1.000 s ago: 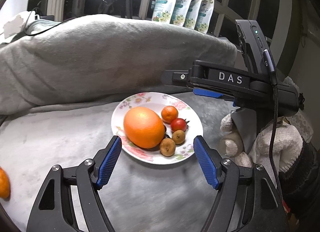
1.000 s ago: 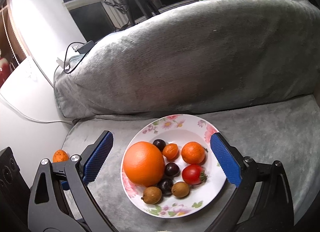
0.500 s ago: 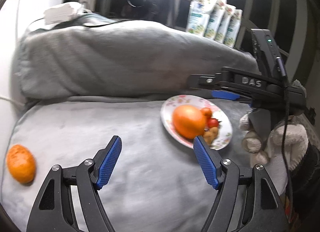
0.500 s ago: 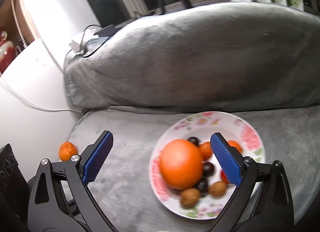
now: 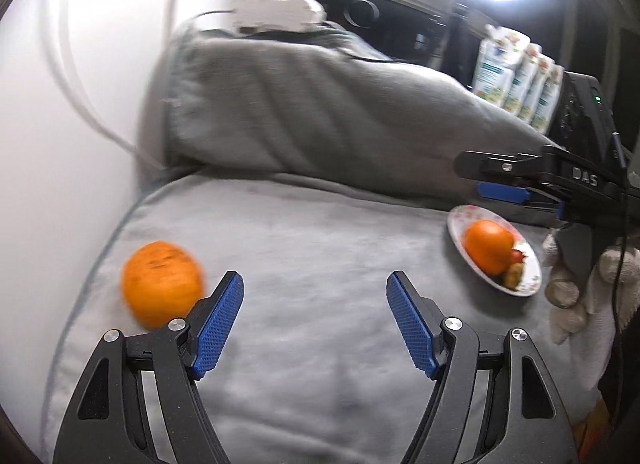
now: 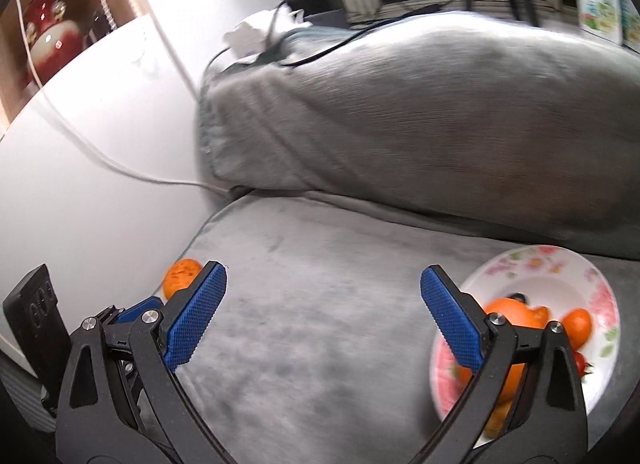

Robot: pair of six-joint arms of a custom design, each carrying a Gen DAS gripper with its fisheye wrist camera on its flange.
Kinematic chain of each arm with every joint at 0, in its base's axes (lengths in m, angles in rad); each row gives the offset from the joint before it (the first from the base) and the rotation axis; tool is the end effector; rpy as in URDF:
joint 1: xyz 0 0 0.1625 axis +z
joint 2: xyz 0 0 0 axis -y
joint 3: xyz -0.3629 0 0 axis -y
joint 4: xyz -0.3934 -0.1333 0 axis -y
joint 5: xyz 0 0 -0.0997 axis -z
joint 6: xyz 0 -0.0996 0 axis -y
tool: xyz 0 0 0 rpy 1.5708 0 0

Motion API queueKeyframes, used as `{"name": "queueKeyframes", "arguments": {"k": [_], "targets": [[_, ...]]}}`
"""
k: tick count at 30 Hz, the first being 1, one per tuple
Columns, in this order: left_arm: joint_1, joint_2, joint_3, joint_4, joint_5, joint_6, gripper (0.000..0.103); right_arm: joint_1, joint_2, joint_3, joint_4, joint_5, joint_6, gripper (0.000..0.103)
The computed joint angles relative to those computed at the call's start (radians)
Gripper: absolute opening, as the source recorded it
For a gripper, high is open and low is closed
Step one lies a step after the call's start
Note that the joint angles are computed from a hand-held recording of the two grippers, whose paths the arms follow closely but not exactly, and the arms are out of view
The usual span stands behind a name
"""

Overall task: Organize fruits
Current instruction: 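Move the right gripper away from the plate toward the loose orange tangerine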

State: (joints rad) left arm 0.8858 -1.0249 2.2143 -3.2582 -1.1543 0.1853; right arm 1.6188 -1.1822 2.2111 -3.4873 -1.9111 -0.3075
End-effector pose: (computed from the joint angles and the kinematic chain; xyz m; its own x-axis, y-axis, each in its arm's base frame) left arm -0.1604 -0.4707 0.0751 -0.7139 0.5469 -0.4373 0.6993 0.5897 -0.4040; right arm 0.1228 -0.4708 0.1794 -0.9001 0.0125 0.4356 -0.3176 0.6655 -0.6754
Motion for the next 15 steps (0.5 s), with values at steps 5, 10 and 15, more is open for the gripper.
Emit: {"name": "queueKeyframes", "arguments": {"k": [5,10,15], "targets": [[0.052,-0.023,-0.004,-0.002,0.025,-0.005,0.074,0.024,0.07,-0.068,0.068,0.026,0.003,0.1],[0.094,-0.027,-0.021,-0.001,0.045,-0.008,0.074,0.041,0.147,-0.14,0.135,0.052,0.014,0.099],[0.129,-0.021,-0.046,0.018,0.051,-0.011,0.074,0.055,0.228,-0.213,0.209,0.074,0.017,0.092]]}}
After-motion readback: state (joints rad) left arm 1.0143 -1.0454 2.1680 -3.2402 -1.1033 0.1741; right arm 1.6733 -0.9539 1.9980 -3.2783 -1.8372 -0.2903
